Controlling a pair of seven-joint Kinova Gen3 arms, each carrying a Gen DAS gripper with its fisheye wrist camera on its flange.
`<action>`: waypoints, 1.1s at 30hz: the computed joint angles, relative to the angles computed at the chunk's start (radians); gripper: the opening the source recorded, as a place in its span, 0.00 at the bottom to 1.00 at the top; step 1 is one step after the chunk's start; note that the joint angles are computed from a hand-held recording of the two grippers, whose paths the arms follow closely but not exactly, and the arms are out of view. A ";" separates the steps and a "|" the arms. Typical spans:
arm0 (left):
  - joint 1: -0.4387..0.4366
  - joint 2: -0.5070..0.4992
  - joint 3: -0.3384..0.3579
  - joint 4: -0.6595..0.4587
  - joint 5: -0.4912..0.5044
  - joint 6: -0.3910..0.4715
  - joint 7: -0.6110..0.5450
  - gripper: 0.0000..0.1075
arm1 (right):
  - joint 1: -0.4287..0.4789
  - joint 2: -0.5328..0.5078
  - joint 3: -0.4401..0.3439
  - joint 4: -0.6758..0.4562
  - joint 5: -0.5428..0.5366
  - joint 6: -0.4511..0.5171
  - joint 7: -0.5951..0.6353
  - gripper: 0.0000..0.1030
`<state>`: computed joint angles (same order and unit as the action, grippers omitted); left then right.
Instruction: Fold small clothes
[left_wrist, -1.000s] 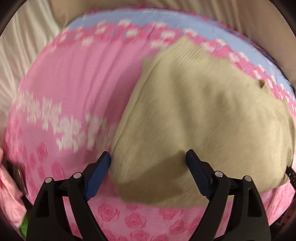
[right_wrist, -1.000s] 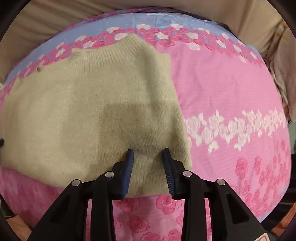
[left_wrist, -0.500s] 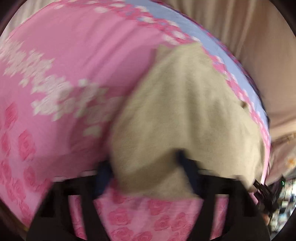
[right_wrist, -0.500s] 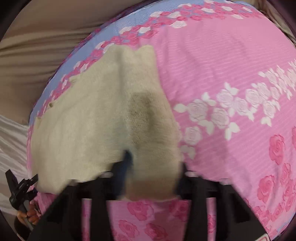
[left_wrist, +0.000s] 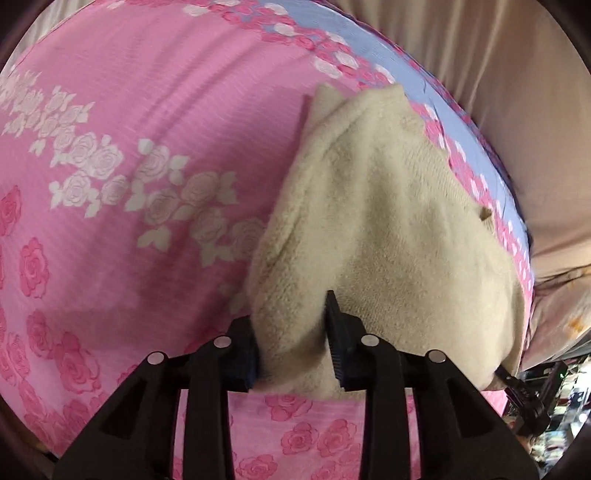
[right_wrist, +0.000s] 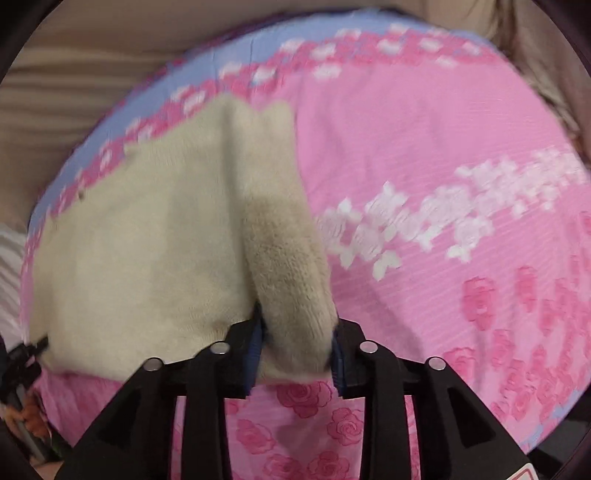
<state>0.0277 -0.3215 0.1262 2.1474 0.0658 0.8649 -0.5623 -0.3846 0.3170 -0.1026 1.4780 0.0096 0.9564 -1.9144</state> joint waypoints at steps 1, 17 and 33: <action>-0.009 0.003 0.014 -0.015 -0.020 0.022 0.016 0.36 | -0.046 -0.025 0.031 0.001 0.041 -0.014 -0.024 0.37; 0.029 0.148 -0.004 -0.122 -0.074 0.146 0.014 0.68 | -0.278 0.165 -0.052 -0.335 0.120 0.128 0.083 0.44; 0.039 0.205 -0.035 -0.138 -0.059 0.104 0.002 0.91 | -0.360 0.358 -0.002 -0.561 0.107 0.300 0.139 0.53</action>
<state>0.0662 -0.1161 0.0908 2.0096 0.0064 0.9686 -0.5607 -0.7446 0.6752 -0.1045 0.9169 0.1165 1.2561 -1.7753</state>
